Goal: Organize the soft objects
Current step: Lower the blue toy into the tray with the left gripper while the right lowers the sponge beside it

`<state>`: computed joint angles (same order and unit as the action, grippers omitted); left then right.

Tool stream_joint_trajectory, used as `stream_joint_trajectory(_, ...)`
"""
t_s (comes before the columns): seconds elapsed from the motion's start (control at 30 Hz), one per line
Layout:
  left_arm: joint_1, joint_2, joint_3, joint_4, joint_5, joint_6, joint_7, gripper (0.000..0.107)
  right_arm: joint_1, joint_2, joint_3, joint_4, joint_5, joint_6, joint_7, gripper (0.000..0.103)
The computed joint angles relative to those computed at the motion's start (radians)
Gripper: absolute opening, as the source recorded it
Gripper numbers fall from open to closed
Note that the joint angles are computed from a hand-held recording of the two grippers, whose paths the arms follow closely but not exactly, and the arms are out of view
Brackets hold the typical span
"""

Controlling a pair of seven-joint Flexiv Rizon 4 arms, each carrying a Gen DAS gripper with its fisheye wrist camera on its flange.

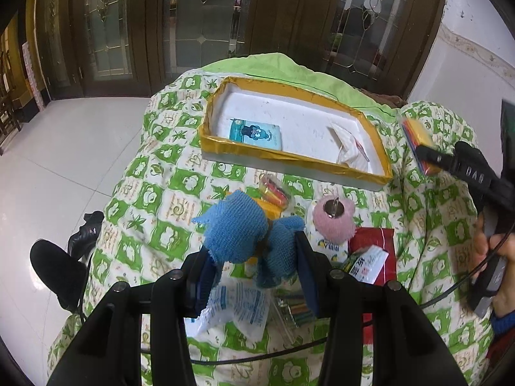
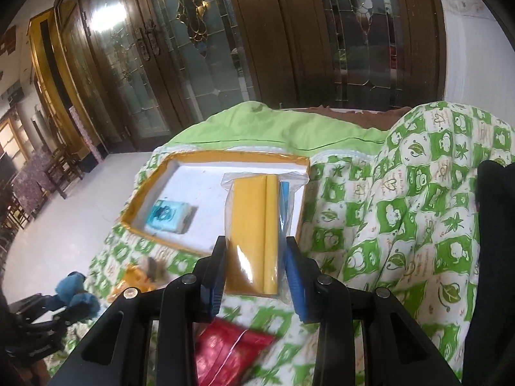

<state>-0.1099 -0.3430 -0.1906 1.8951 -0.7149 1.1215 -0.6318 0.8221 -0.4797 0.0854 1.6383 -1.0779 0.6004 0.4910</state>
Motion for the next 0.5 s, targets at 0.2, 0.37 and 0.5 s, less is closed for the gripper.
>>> stream_joint_trajectory(0.2, -0.010, -0.042, -0.005, -0.053, 0.032, -0.036, -0.043, 0.045, -0.018, 0.014, 0.007, 0.046, 0.015, 0.030, 0.043, 0.037)
stream_joint_trajectory(0.37, -0.021, -0.070, -0.010, -0.097, 0.069, -0.055, -0.064, 0.045, -0.024, 0.015, 0.009, 0.040, 0.010, 0.029, 0.023, 0.037)
stream_joint_trajectory(0.5, -0.024, -0.098, -0.011, -0.152, 0.098, -0.088, -0.092, 0.045, -0.045, 0.007, 0.008, 0.034, 0.028, 0.089, 0.010, 0.037)
